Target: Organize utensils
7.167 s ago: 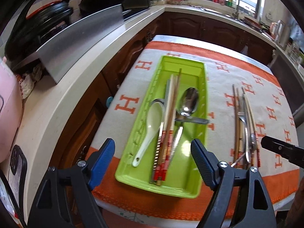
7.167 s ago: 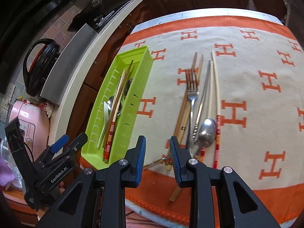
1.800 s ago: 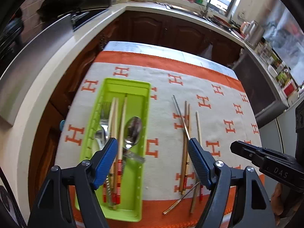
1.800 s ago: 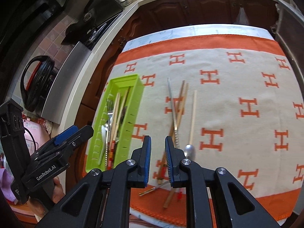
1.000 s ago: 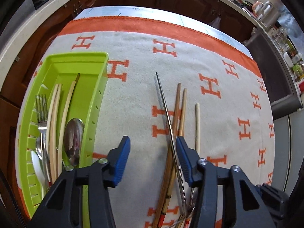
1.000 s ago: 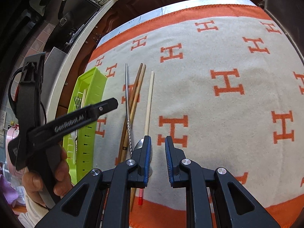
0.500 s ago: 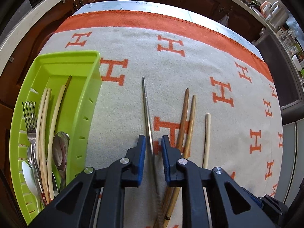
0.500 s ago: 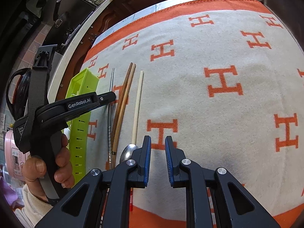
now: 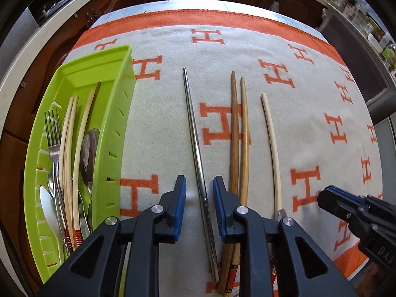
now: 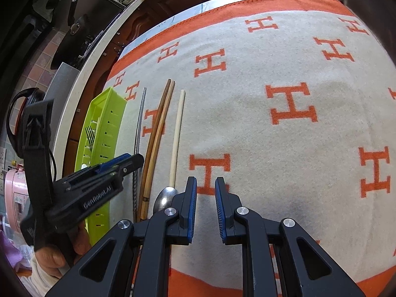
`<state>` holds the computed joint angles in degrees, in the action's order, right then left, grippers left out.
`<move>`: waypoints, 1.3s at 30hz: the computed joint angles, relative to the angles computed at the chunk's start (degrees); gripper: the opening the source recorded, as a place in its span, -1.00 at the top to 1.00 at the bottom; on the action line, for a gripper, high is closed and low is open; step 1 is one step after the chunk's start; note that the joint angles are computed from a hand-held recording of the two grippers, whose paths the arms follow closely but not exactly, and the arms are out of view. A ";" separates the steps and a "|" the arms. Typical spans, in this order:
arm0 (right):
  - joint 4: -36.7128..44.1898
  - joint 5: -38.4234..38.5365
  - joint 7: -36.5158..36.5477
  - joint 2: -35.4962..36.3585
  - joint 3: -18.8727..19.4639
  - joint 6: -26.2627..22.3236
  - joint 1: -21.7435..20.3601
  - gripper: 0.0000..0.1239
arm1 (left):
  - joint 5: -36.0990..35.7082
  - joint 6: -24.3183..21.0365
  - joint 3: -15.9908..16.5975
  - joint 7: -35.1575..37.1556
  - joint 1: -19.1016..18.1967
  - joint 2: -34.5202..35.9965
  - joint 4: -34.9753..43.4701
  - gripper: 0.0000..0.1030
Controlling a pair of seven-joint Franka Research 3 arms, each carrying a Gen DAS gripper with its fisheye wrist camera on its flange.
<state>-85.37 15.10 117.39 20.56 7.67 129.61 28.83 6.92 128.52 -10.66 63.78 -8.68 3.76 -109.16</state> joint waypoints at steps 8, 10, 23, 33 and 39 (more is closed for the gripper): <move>1.01 -1.11 0.15 0.14 0.01 -0.98 0.82 0.75 | -8.05 5.02 0.90 3.25 1.60 -2.73 -4.24 0.94; 1.05 -1.94 0.50 -0.15 -0.10 -1.16 1.20 0.75 | -7.87 5.54 1.02 2.83 1.74 -3.98 -5.37 0.94; 5.93 -7.03 2.95 1.83 0.30 -3.22 5.05 0.75 | -5.74 7.32 4.04 4.53 3.77 -22.55 -15.61 0.94; 14.06 -12.42 6.13 7.85 -0.92 -3.87 10.21 0.76 | 6.23 7.46 4.68 1.72 7.76 -27.73 -21.57 0.06; 18.42 -16.06 9.22 11.06 -2.60 -4.23 12.60 0.76 | 9.01 11.40 4.50 0.24 7.99 -29.68 -24.51 -0.27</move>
<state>-66.96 -0.96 126.62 31.62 5.07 125.38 41.43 15.93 139.92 -6.17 64.03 -0.69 -25.91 -133.67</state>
